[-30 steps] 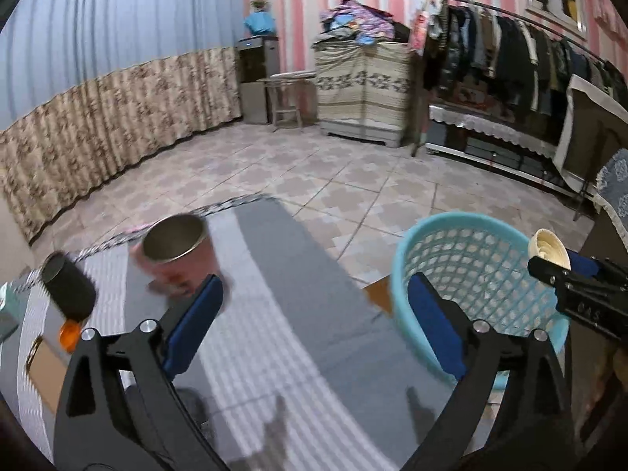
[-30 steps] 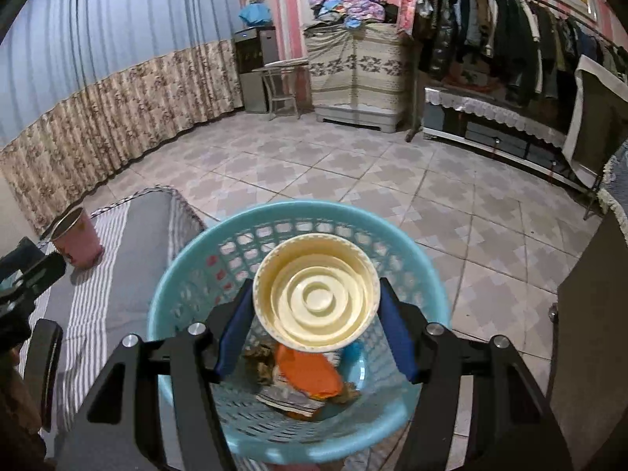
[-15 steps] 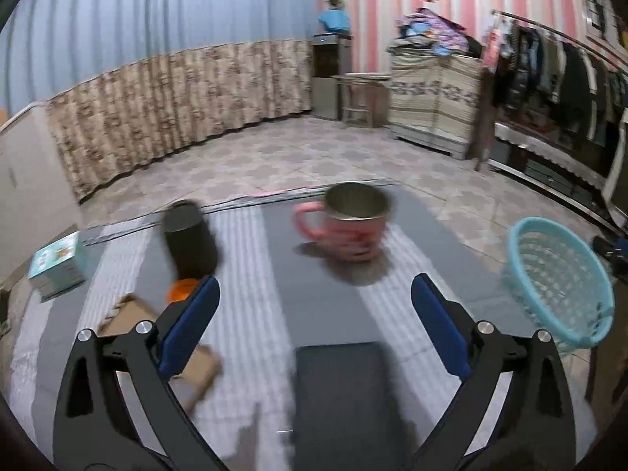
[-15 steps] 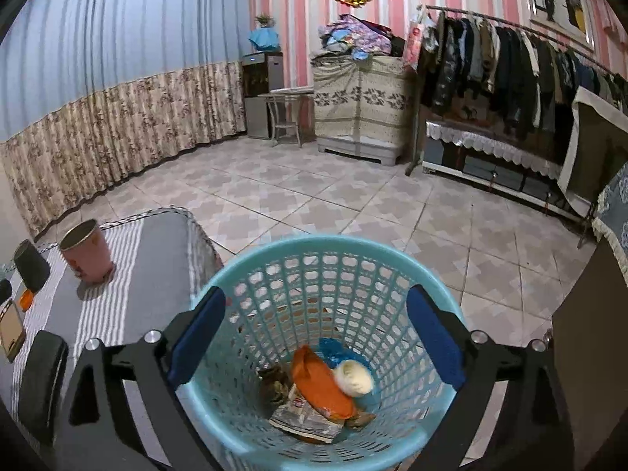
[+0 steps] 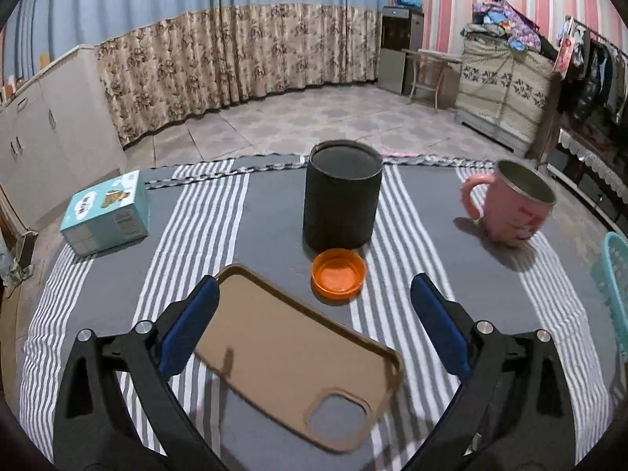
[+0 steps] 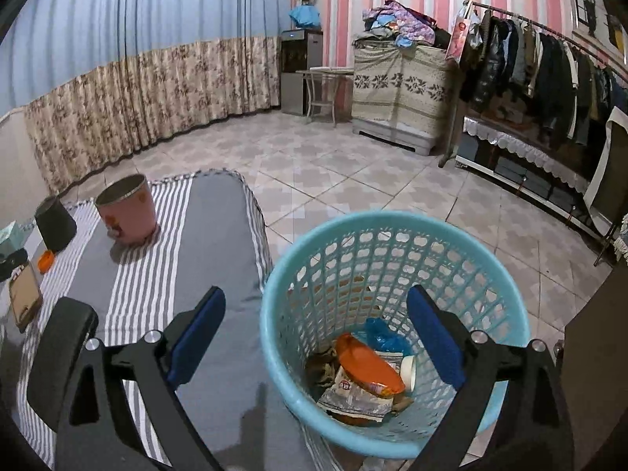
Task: Collect trash
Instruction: 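Grasp the small orange cap beside the black cup with the left tool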
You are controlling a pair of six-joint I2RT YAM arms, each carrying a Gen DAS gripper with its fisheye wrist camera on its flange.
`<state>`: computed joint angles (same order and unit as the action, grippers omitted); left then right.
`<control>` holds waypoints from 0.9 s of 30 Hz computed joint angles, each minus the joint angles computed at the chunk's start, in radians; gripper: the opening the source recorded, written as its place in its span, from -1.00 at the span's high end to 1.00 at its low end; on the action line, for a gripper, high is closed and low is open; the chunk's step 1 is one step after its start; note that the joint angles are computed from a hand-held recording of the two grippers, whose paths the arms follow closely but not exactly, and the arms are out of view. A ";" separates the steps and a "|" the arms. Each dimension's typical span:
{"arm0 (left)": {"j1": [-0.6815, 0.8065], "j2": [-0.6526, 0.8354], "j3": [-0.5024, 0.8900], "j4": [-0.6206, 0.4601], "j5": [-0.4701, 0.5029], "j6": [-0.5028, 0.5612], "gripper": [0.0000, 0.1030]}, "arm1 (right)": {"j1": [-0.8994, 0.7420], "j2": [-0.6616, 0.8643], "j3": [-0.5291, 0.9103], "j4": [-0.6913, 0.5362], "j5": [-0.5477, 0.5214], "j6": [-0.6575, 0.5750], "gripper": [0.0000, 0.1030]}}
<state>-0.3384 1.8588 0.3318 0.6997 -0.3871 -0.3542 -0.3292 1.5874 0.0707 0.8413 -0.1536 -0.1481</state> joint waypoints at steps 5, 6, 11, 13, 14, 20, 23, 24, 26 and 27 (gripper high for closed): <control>0.048 0.143 0.126 -0.048 0.054 0.038 -0.61 | -0.014 0.018 0.024 -0.031 0.001 0.019 -0.78; 0.054 0.157 0.143 -0.061 0.061 0.040 -0.55 | -0.016 0.024 0.031 -0.035 -0.002 0.025 -0.78; 0.083 0.186 0.191 -0.081 0.097 0.074 -0.08 | -0.052 0.040 0.047 -0.051 -0.024 0.031 -0.78; 0.087 0.203 0.216 -0.108 0.127 0.078 0.24 | -0.065 0.028 0.046 -0.061 -0.033 0.031 -0.78; 0.089 0.212 0.227 -0.122 0.134 0.078 0.24 | -0.074 0.016 0.050 -0.074 -0.041 0.030 -0.78; 0.066 0.139 0.161 -0.087 0.107 0.055 0.24 | -0.180 -0.028 0.057 -0.121 -0.131 0.012 -0.78; 0.004 0.050 0.116 -0.105 0.058 0.044 0.24 | -0.231 -0.034 0.058 -0.120 -0.154 -0.002 -0.78; -0.030 0.016 0.103 -0.114 0.021 0.043 0.24 | -0.244 -0.032 0.061 -0.118 -0.158 -0.006 -0.78; -0.079 -0.041 0.079 -0.125 -0.016 0.027 0.24 | -0.273 -0.036 0.059 -0.114 -0.164 -0.022 -0.78; -0.093 -0.064 0.071 -0.134 -0.023 0.019 0.24 | -0.285 -0.041 0.055 -0.110 -0.165 -0.031 -0.78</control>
<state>-0.4310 1.7945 0.4030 0.5661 -0.4103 -0.3353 -0.6146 1.5466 0.1255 0.7313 -0.3187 -0.1795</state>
